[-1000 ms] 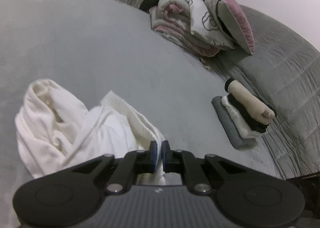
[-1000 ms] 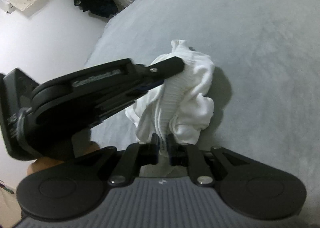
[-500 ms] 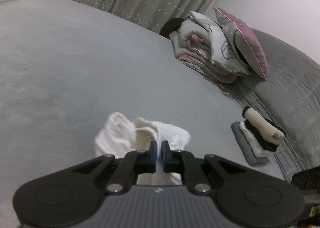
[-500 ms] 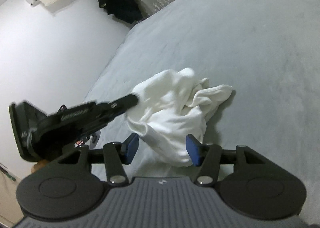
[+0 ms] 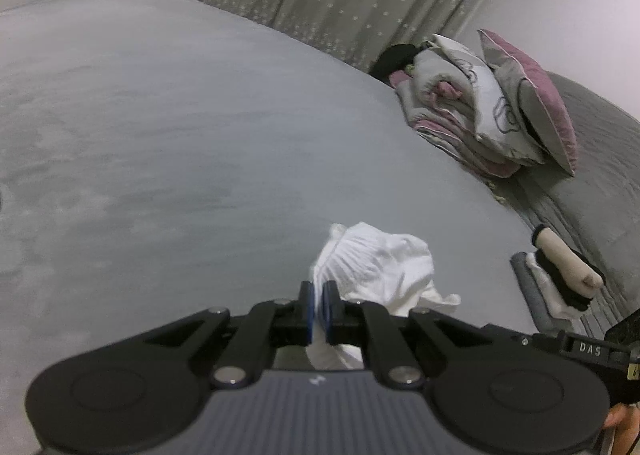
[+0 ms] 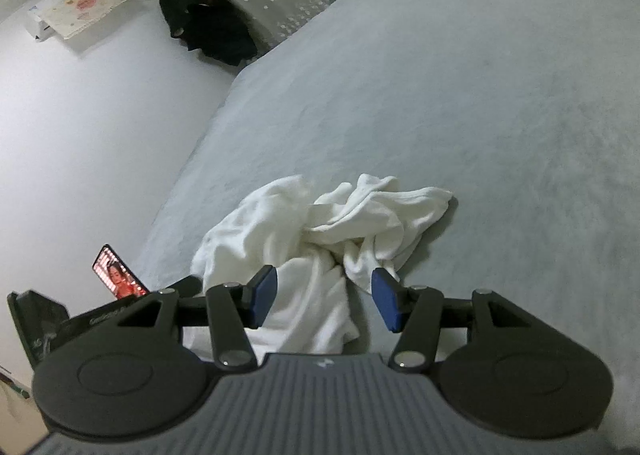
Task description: Fold clothes
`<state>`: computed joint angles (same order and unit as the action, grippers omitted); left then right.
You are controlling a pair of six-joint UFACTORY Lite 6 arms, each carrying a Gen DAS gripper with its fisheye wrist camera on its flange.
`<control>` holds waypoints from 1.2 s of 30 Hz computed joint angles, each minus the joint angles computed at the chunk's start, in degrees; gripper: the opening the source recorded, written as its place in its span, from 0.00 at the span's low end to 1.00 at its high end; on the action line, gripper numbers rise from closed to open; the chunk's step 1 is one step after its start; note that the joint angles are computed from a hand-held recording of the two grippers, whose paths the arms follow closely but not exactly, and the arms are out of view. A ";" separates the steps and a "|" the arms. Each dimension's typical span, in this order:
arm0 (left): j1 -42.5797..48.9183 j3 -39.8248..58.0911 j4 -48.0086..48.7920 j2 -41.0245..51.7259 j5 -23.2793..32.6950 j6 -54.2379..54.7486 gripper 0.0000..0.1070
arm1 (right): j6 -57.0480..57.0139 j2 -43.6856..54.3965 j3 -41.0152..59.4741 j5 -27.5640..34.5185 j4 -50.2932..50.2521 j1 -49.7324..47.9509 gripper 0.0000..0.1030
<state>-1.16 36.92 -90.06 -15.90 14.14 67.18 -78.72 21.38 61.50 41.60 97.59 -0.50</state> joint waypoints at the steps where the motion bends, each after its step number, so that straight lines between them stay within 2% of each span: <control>1: 1.13 -0.43 1.16 -0.43 0.40 -0.81 0.04 | 0.19 0.46 0.36 -0.42 0.14 0.27 0.55; 10: 8.22 -2.70 13.31 -0.94 1.66 -10.30 0.04 | 1.65 3.08 2.97 -5.62 1.20 2.59 0.55; 13: 9.48 -2.79 20.53 -0.23 1.86 -16.26 0.04 | 1.78 3.93 3.84 -7.08 1.62 3.52 0.55; 16: 10.97 -1.70 27.73 1.72 3.12 -22.24 0.04 | 1.99 4.77 4.73 -8.36 2.03 4.40 0.55; 18: 12.12 -1.12 28.66 2.81 4.47 -22.11 0.05 | 2.09 5.33 5.35 -9.21 2.26 4.90 0.55; 22: 15.15 -1.90 21.15 2.77 7.19 -13.06 0.07 | 3.00 7.19 7.88 -11.30 2.02 6.09 0.55; 24: 17.23 -2.67 15.37 2.26 9.11 -7.14 0.19 | 2.67 7.92 8.71 -12.31 2.50 6.67 0.55; 25: 18.23 -2.89 12.12 2.18 10.35 -4.09 0.31 | 2.26 8.18 8.90 -12.68 2.92 6.93 0.55; 26: 18.71 -2.88 9.21 2.52 10.89 -1.66 0.38 | 2.00 8.43 9.15 -13.01 3.11 7.24 0.55; 36: 12.62 4.57 -13.30 17.89 10.97 14.55 0.41 | -6.37 9.52 9.95 -17.50 7.68 10.61 0.55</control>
<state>11.46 41.49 -103.36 1.99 25.11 81.73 -85.09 30.89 71.45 24.09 105.27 10.11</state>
